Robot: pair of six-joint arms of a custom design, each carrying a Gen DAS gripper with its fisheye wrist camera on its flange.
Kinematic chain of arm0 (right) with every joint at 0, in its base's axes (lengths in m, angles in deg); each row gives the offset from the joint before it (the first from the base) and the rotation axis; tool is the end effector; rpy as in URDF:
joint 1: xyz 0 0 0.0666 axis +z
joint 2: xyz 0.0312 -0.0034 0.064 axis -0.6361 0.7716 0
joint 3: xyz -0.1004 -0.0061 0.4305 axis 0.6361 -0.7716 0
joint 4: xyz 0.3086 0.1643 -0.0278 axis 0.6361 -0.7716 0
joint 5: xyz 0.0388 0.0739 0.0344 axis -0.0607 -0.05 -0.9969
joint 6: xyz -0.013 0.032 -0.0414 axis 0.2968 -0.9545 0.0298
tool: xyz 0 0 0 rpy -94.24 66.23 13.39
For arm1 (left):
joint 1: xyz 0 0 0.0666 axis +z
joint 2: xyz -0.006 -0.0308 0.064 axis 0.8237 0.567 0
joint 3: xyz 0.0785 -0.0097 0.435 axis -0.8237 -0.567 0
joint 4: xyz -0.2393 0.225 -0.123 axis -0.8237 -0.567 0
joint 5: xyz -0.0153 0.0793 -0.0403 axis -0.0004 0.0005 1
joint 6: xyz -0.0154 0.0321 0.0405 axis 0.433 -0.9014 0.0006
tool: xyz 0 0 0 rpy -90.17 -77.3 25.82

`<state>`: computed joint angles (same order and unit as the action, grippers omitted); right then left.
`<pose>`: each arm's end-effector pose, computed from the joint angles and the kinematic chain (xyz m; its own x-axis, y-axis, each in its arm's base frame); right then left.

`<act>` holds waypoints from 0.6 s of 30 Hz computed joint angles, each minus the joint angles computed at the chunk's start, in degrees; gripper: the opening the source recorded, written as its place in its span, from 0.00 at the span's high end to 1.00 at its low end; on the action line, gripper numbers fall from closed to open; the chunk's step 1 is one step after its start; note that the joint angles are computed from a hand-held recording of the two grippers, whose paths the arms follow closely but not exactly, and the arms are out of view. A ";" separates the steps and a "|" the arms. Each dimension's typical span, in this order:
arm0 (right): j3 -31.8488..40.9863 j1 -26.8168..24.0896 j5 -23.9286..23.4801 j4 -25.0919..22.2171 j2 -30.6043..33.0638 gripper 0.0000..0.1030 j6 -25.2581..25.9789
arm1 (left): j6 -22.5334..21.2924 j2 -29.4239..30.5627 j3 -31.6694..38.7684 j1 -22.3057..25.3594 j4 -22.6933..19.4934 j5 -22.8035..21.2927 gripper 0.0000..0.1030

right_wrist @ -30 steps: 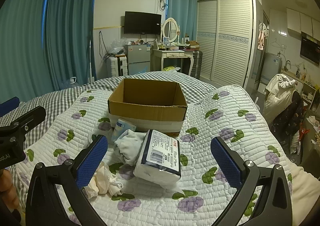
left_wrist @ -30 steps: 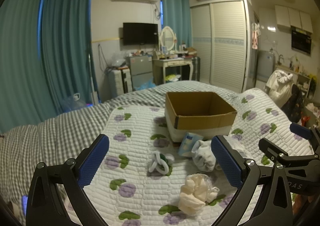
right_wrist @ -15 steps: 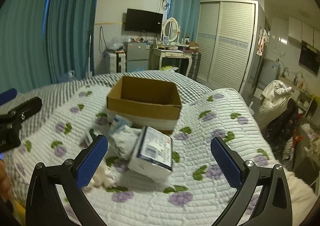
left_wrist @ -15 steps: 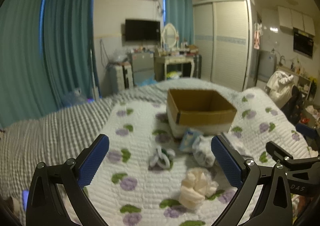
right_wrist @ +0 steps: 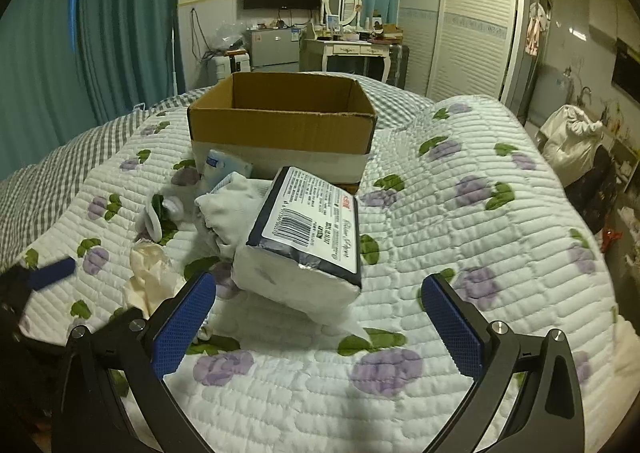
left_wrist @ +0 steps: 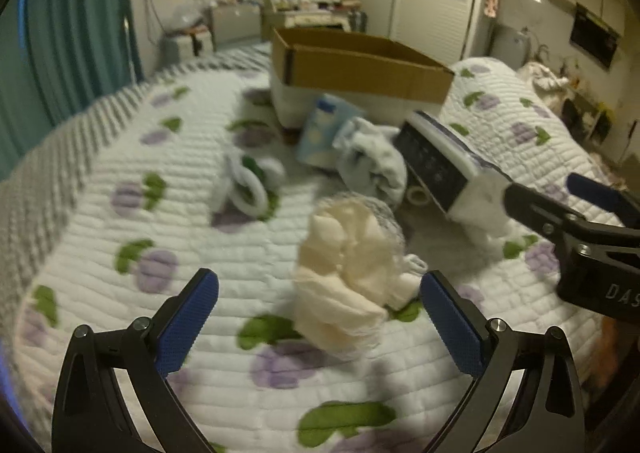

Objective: Organize soft objects
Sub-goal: 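Grasp the cream lace scrunchie with left tool while right tool grasps the white tissue pack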

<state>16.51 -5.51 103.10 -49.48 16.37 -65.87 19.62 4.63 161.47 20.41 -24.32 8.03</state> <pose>0.4003 0.2444 0.4563 -0.6339 0.1777 -0.7527 0.2761 0.9611 -0.0056 0.4314 -0.3024 0.4659 -0.6668 0.3207 -0.6727 0.4892 0.8693 -0.0705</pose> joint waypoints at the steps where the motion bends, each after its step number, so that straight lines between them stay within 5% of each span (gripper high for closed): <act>1: 0.08 -0.37 -0.76 0.34 0.29 0.00 0.15 | 0.21 0.46 0.32 -0.13 -0.19 0.12 0.01; 10: 2.63 -4.87 -7.87 2.75 4.16 0.00 -0.44 | 0.66 5.02 4.58 0.25 -2.09 1.18 0.13; 15: 1.62 -6.48 -12.19 4.03 5.53 0.16 -2.33 | 0.02 5.68 4.26 0.58 -2.58 3.92 0.20; 18: 0.03 -6.34 -12.43 5.95 5.06 0.22 -2.47 | -1.27 4.85 2.99 0.87 -1.21 6.33 0.40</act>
<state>16.54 -11.85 90.66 -43.53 21.42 -68.34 18.35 9.48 164.46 21.28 -25.54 14.36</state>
